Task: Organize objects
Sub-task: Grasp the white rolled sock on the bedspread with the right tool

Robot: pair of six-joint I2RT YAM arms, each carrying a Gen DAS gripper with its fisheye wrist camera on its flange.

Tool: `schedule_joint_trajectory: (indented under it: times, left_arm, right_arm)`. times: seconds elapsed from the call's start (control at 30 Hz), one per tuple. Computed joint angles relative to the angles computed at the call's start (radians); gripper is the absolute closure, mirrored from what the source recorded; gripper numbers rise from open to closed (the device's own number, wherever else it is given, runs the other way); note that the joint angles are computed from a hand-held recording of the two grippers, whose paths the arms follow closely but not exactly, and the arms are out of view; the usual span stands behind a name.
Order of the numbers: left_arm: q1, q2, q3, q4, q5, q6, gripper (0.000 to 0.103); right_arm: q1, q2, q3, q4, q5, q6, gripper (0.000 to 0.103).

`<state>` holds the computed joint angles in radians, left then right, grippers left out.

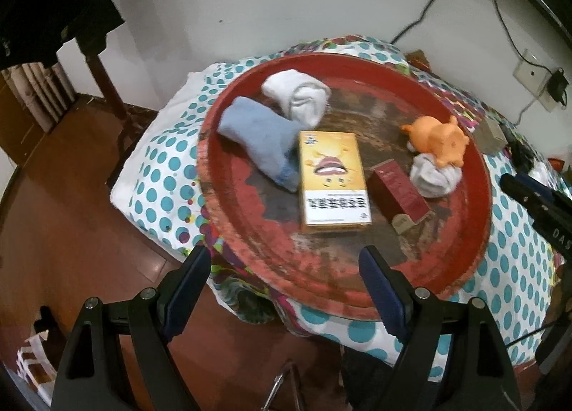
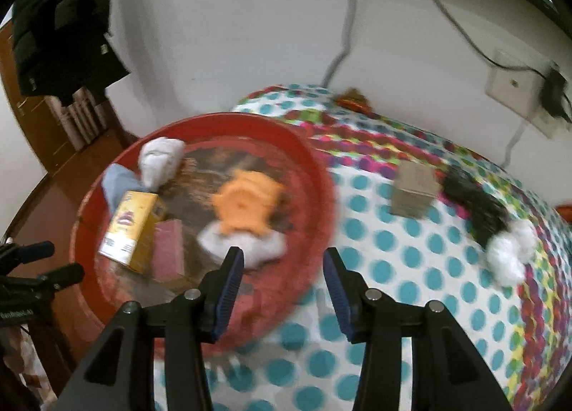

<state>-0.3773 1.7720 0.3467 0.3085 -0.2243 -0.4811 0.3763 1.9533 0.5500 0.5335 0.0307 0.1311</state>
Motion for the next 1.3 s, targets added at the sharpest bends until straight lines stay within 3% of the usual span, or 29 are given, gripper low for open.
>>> schedule_joint_trajectory:
  times: [0.3, 0.47, 0.6, 0.73, 0.9, 0.93, 1.1, 1.2, 1.3]
  left_arm:
    - [-0.095, 0.014, 0.037, -0.036, -0.025, -0.029, 0.02]
    - [-0.149, 0.034, 0.06, -0.052, -0.03, -0.042, 0.02]
    - [-0.188, 0.053, 0.085, -0.075, -0.039, -0.051, 0.02]
    - [-0.246, 0.083, 0.14, -0.138, -0.086, -0.079, 0.02]
    - [-0.317, 0.106, 0.255, -0.225, -0.076, -0.088, 0.02]
    - [-0.334, 0.112, 0.285, -0.243, -0.076, -0.078, 0.02]
    - [-0.404, 0.199, 0.478, -0.34, -0.084, -0.036, 0.014]
    - [-0.446, 0.278, 0.62, -0.407, -0.096, -0.017, 0.014]
    - [-0.47, 0.365, 0.761, -0.441, -0.051, 0.016, 0.014]
  right_arm:
    - [-0.383, 0.001, -0.084, 0.097, -0.051, -0.135, 0.056]
    - [-0.632, 0.029, 0.015, 0.023, -0.115, -0.207, 0.056]
    - [-0.738, 0.087, 0.143, -0.061, -0.16, -0.246, 0.056]
    - [-0.759, 0.185, 0.308, -0.174, -0.166, -0.26, 0.055]
    - [-0.75, 0.294, 0.47, -0.285, -0.183, -0.26, 0.053]
    - [-0.745, 0.318, 0.499, -0.3, -0.177, -0.262, 0.047]
    - [-0.724, 0.417, 0.558, -0.252, -0.103, -0.301, 0.043]
    - [-0.757, 0.457, 0.558, -0.198, -0.164, -0.319, 0.043]
    - [-0.789, 0.467, 0.539, -0.153, -0.216, -0.324, 0.051]
